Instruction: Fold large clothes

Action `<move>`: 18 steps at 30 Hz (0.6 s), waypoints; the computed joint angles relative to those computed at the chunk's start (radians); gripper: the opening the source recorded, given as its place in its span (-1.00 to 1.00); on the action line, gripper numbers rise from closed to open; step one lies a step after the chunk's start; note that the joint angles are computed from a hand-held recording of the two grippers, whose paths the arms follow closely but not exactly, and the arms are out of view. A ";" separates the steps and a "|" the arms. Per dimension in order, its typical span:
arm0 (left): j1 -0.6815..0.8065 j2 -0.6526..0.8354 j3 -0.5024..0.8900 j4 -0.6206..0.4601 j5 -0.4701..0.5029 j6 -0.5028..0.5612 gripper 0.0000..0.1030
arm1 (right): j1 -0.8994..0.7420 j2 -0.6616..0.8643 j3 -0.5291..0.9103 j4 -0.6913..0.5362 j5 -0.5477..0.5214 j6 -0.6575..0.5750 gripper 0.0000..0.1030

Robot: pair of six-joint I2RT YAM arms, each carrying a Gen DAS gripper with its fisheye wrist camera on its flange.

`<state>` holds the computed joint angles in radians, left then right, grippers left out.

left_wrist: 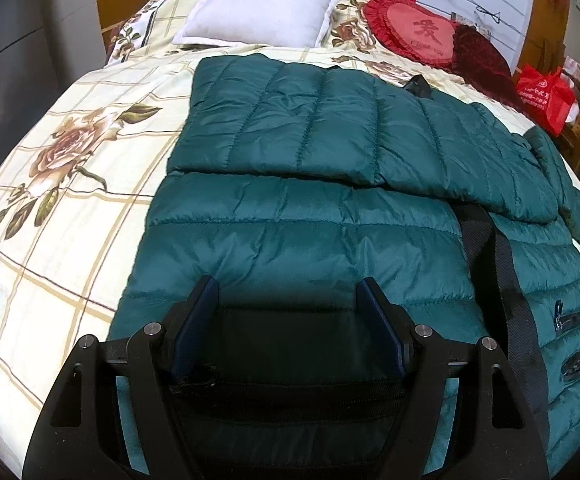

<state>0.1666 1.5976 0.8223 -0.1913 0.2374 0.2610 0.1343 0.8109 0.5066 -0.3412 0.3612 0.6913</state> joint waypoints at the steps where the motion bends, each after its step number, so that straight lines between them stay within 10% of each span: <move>1: -0.001 -0.003 0.000 0.001 -0.011 0.000 0.41 | 0.111 0.049 0.038 0.013 0.066 0.038 -0.58; 8: -0.016 0.024 0.029 0.008 -0.105 0.020 0.41 | 0.522 0.509 0.314 0.208 0.220 0.073 -0.61; 18: -0.025 0.048 0.046 0.004 -0.132 0.022 0.41 | 0.662 1.154 0.714 0.463 -0.004 0.013 -0.61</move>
